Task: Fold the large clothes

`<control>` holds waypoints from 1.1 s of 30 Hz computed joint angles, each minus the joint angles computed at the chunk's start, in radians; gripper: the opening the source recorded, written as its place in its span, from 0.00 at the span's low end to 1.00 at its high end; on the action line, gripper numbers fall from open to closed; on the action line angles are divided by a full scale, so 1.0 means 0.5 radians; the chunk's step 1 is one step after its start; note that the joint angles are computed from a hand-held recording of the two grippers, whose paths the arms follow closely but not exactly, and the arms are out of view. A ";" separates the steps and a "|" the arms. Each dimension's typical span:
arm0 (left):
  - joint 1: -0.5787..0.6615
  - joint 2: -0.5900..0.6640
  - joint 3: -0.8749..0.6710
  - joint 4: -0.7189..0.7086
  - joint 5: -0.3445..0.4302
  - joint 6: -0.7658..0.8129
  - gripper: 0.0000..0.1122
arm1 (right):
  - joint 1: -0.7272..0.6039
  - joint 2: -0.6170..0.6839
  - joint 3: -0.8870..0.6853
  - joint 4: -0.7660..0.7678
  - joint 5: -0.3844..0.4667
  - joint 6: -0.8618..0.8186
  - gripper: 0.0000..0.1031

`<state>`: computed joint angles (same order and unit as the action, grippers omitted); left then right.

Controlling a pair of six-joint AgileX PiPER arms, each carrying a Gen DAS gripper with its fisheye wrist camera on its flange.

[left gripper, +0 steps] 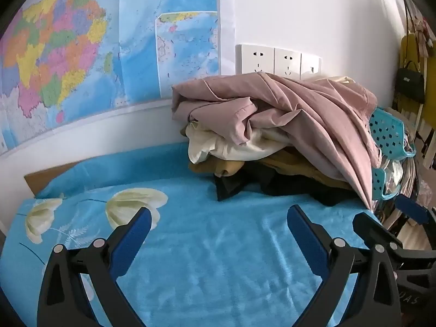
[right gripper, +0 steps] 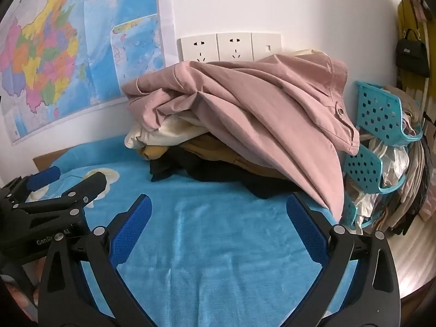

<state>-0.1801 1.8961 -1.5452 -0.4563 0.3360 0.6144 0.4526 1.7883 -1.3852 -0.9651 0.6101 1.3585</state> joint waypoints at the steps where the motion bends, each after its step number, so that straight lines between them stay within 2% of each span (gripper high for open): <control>1: -0.013 -0.020 0.038 0.020 -0.037 -0.016 0.86 | -0.008 -0.001 -0.006 0.043 -0.001 0.003 0.95; 2: -0.029 -0.043 0.074 0.065 -0.066 -0.058 0.86 | -0.003 0.003 -0.010 0.028 0.014 0.016 0.95; 3: -0.043 -0.049 0.057 0.165 -0.015 -0.155 0.86 | 0.000 0.006 -0.013 0.017 0.024 0.019 0.95; 5: -0.038 0.031 -0.120 0.239 0.177 -0.289 0.86 | 0.005 0.012 -0.022 -0.004 0.044 0.034 0.95; 9: 0.036 0.057 -0.163 0.017 0.214 -0.142 0.86 | 0.006 -0.015 -0.037 0.017 0.058 0.005 0.95; 15: 0.029 0.012 -0.069 -0.031 0.118 -0.079 0.86 | 0.022 0.016 -0.078 0.030 0.120 -0.025 0.95; 19: 0.020 -0.011 -0.039 -0.029 0.088 -0.074 0.86 | 0.018 -0.015 0.002 -0.050 0.086 0.045 0.95; 33: 0.024 -0.003 -0.075 -0.020 0.105 -0.100 0.86 | 0.012 0.006 -0.036 -0.057 0.113 0.009 0.95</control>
<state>-0.1682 1.8946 -1.5825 -0.4664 0.3884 0.5646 0.4587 1.7912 -1.4031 -0.9935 0.6665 1.3631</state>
